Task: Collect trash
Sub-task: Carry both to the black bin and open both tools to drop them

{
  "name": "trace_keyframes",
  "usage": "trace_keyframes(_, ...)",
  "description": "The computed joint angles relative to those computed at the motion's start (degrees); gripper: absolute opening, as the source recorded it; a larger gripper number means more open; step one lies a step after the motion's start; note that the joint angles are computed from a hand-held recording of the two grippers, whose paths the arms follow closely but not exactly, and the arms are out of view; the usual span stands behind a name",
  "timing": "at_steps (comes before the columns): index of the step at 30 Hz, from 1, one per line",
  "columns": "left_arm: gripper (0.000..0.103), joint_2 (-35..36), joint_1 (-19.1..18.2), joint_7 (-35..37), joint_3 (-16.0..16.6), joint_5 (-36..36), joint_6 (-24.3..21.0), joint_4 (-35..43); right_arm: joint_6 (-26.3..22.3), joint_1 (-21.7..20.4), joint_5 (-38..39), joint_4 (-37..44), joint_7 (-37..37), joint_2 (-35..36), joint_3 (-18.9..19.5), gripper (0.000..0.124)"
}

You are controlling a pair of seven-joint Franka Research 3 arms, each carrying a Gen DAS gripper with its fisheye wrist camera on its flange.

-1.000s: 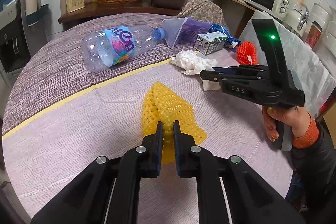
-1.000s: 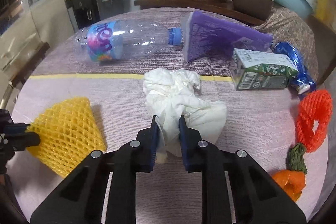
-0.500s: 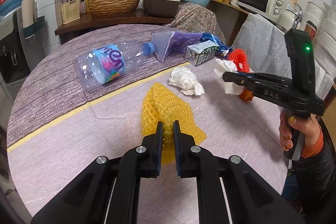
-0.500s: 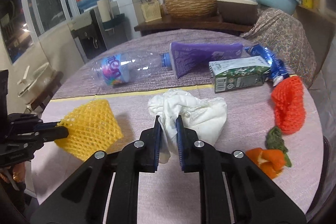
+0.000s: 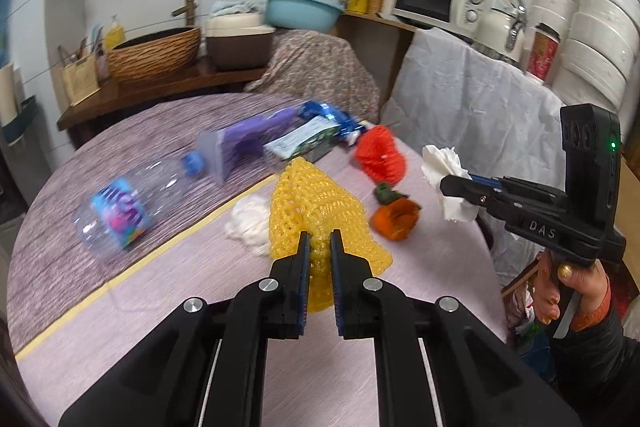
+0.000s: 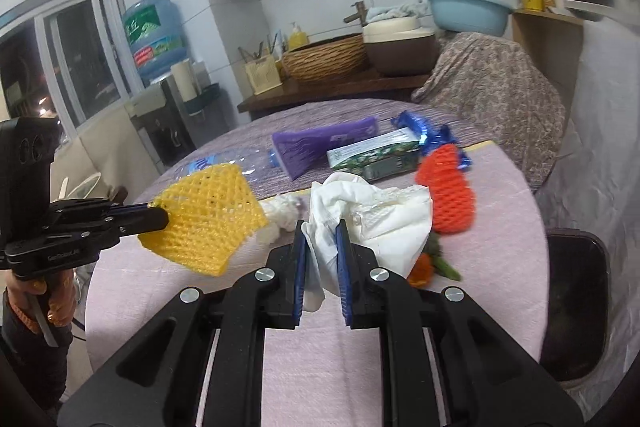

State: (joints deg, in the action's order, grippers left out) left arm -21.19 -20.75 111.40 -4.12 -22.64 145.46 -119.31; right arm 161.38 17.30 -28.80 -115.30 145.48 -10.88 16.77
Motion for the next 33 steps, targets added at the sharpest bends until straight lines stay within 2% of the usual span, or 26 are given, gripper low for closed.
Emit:
trace_keyframes(2,0.011,2.02,-1.12,0.47,-0.64,-0.89,-0.06,2.08,-0.12,-1.06,-0.82,-2.87,1.51,-3.05,-0.19,0.015)
trace_keyframes(6,0.011,6.33,-2.69,1.82,-2.58,-3.19,-0.24,6.53,-1.74,-6.16,-2.46,-8.92,5.11,-9.98,1.43,0.015)
trace_keyframes(11,0.011,13.38,-3.31,1.66,-6.69,-4.64,-2.28,14.14,-3.27,-12.69,1.02,-17.26,7.33,-17.29,1.79,0.015)
trace_keyframes(13,0.011,16.09,-3.32,0.94,-8.66,-3.99,-2.5,16.8,-3.38,-14.25,4.14,-20.84,7.58,-18.79,0.51,0.015)
trace_keyframes(14,0.011,17.12,-3.29,0.64,-9.51,-3.52,-2.51,17.8,-2.95,-14.51,6.35,-22.82,7.08,-18.8,-0.86,0.015)
trace_keyframes(19,0.011,25.12,-4.09,-2.76,-13.84,1.25,-5.67,26.01,-0.2,-17.72,11.38,-27.83,4.53,-14.99,-2.78,0.015)
trace_keyframes(23,0.011,30.29,-5.26,-6.83,-15.87,7.48,-6.82,30.4,5.68,-18.69,15.41,-30.37,2.86,-10.18,-4.21,0.024)
trace_keyframes(25,0.011,33.11,-5.88,-9.06,-16.42,10.4,-8.01,32.99,5.96,-19.62,16.5,-30.18,3.32,-8.19,-3.8,0.033)
trace_keyframes(29,0.011,39.43,-7.62,-13.78,-16.71,16.31,-11.39,39.68,8.16,-21.7,16.12,-31.73,5.64,-7.19,-2.45,0.038)
trace_keyframes(33,0.011,45.08,-9.46,-17.47,-16.55,19.97,-15.58,46.52,6.09,-25.15,13.06,-32.94,9.41,-9.27,0.17,0.044)
